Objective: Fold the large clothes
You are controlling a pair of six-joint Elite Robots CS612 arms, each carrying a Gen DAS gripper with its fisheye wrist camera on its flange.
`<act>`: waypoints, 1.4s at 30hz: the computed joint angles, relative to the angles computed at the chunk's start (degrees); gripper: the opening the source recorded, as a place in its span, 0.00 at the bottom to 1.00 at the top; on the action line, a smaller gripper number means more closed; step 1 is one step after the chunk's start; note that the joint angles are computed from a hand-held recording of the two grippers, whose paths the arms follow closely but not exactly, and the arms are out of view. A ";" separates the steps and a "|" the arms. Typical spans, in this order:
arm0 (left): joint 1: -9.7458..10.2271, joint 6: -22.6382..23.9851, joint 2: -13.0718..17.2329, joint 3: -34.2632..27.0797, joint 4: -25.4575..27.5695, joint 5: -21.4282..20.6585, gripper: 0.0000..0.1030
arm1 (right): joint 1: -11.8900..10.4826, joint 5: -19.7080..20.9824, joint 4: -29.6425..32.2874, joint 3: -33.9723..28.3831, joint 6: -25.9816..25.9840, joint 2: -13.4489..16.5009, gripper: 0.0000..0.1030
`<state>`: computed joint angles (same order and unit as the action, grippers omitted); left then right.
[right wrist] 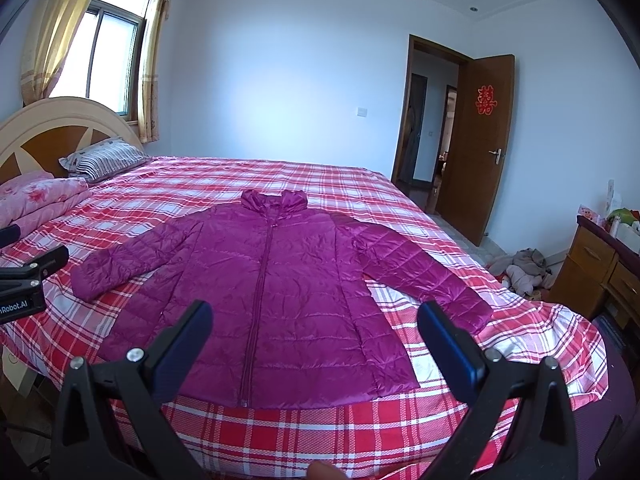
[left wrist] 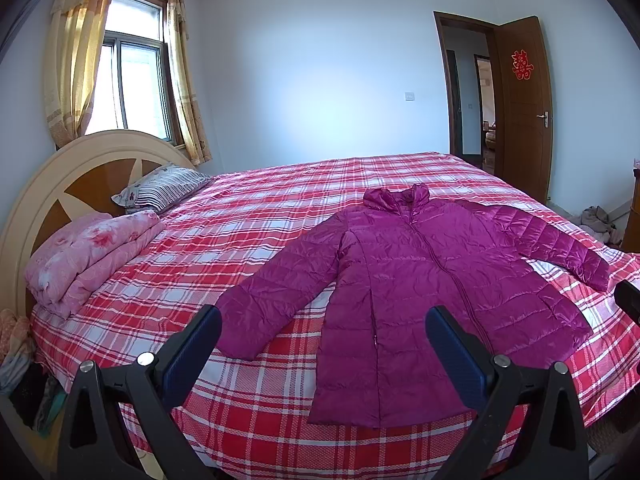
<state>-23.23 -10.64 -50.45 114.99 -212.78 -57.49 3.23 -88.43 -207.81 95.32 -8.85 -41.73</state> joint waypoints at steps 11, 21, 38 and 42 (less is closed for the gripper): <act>0.05 -0.28 0.35 -0.49 1.02 -0.15 0.99 | -0.06 0.31 0.71 -0.22 0.12 0.18 1.00; 1.31 2.67 4.12 -5.52 3.56 -0.27 0.99 | -1.28 0.36 5.75 -3.38 1.31 2.50 1.00; 4.83 6.53 17.28 -27.67 17.63 -1.05 0.99 | -9.19 -9.27 26.50 -21.56 17.78 11.24 0.92; 5.23 5.22 18.94 -30.44 21.19 -0.86 0.99 | -10.50 -11.57 32.74 -26.74 20.65 13.21 0.88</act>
<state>-17.99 -5.42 -31.51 84.55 -191.59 -58.35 -7.27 -100.00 -175.07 68.58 11.80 -28.52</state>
